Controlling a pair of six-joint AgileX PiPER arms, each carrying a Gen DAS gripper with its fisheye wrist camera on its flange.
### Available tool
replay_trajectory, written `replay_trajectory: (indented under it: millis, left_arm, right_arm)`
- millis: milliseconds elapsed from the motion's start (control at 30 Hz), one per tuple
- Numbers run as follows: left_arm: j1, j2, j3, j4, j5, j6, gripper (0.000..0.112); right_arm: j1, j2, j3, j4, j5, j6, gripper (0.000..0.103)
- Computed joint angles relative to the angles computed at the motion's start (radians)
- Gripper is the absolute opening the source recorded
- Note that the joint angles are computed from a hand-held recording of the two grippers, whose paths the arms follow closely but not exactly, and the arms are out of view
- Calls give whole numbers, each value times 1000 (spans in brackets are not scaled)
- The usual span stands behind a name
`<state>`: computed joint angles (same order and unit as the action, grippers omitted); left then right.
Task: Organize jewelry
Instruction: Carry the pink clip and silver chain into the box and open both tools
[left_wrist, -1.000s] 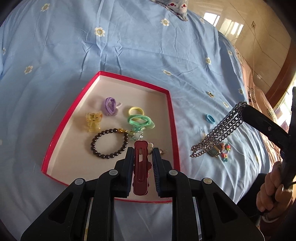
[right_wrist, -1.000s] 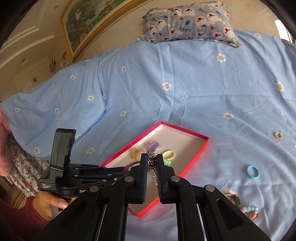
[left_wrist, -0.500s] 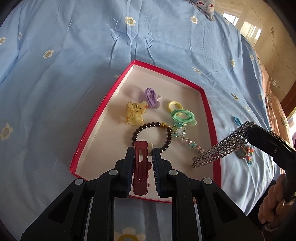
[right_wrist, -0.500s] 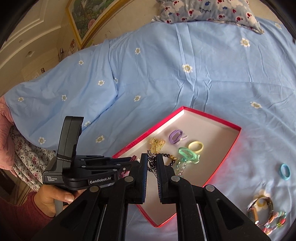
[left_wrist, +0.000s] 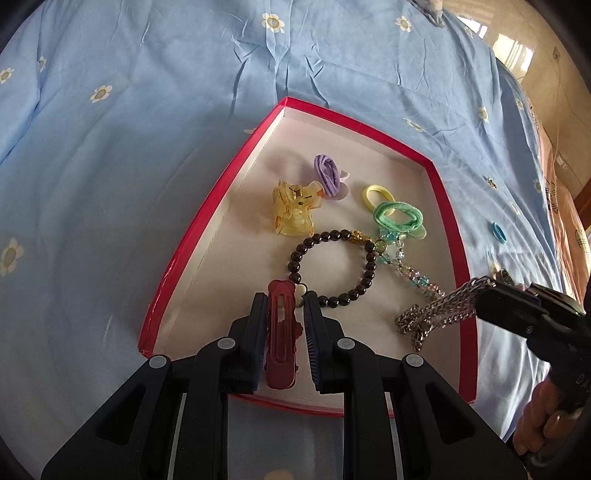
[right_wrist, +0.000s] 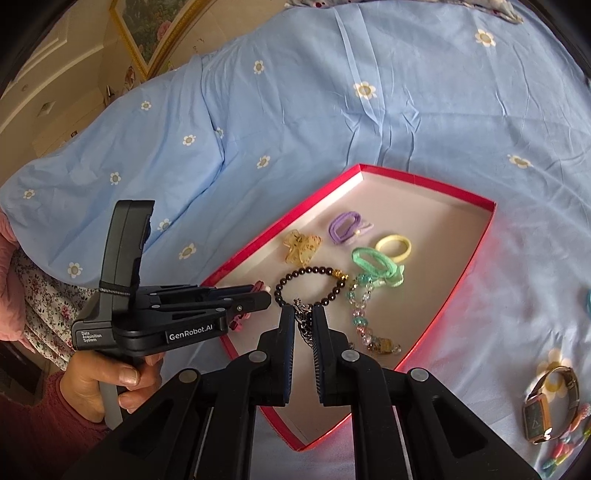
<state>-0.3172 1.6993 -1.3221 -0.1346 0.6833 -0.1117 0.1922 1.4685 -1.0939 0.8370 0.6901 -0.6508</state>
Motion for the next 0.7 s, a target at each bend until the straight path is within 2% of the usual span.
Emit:
replay_trajectory:
  millis: [633, 700]
  left_arm:
    - [-29, 8, -12, 79, 6, -57, 18]
    - [-29, 9, -13, 75, 8, -56, 19]
  right_arm:
    - [31, 87, -26, -99, 22, 97, 9]
    - [33, 92, -28, -107, 23, 106, 13]
